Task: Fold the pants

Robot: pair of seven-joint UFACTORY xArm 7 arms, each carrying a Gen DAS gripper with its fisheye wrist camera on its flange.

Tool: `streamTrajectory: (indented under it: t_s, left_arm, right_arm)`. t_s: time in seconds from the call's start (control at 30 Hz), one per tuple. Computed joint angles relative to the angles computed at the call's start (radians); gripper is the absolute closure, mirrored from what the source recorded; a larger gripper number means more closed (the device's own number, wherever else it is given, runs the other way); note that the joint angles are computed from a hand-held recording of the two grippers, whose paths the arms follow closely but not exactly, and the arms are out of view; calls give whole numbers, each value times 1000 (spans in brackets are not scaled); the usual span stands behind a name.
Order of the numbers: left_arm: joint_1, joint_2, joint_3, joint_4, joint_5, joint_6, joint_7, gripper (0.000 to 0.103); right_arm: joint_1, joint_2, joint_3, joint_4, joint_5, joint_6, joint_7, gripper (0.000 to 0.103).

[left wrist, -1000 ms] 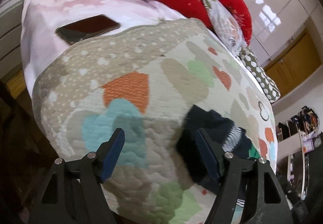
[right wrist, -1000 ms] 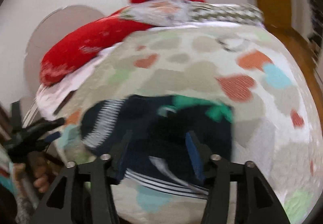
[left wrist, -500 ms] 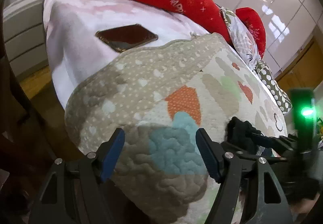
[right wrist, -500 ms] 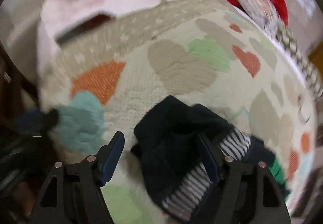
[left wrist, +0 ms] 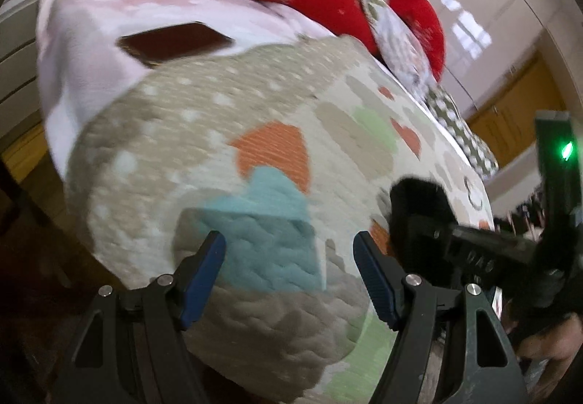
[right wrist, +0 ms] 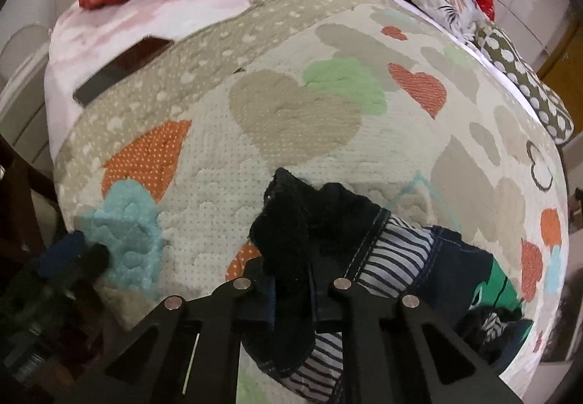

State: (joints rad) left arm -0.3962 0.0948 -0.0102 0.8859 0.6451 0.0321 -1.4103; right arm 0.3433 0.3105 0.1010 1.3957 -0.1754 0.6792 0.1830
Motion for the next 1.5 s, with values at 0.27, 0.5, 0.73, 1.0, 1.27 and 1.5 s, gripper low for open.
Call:
streamTrajectory:
  t_s: [0.27, 0.5, 0.73, 1.0, 1.27, 1.5]
  left_arm:
    - [-48, 86, -78, 109, -202, 86, 265, 31]
    - [-110, 143, -91, 241, -272, 151, 400, 31]
    - [-203, 248, -101, 444, -283, 259, 518, 31]
    - [-236, 294, -111, 550, -355, 332, 607, 31]
    - [-251, 383, -127, 691, -395, 400, 679, 31]
    - [-296, 471, -121, 761, -434, 469, 728, 31]
  right_arm:
    - [-108, -169, 37, -172, 281, -131, -139, 91]
    - [-175, -330, -5, -323, 646, -196, -374, 91]
    - [-215, -448, -126, -458, 996, -171, -596, 91]
    - [-286, -493, -216, -571, 1217, -152, -761, 84]
    - [-307, -578, -252, -672, 1275, -300, -742, 57]
    - [-263, -560, -365, -601, 1595, 62, -1027, 57]
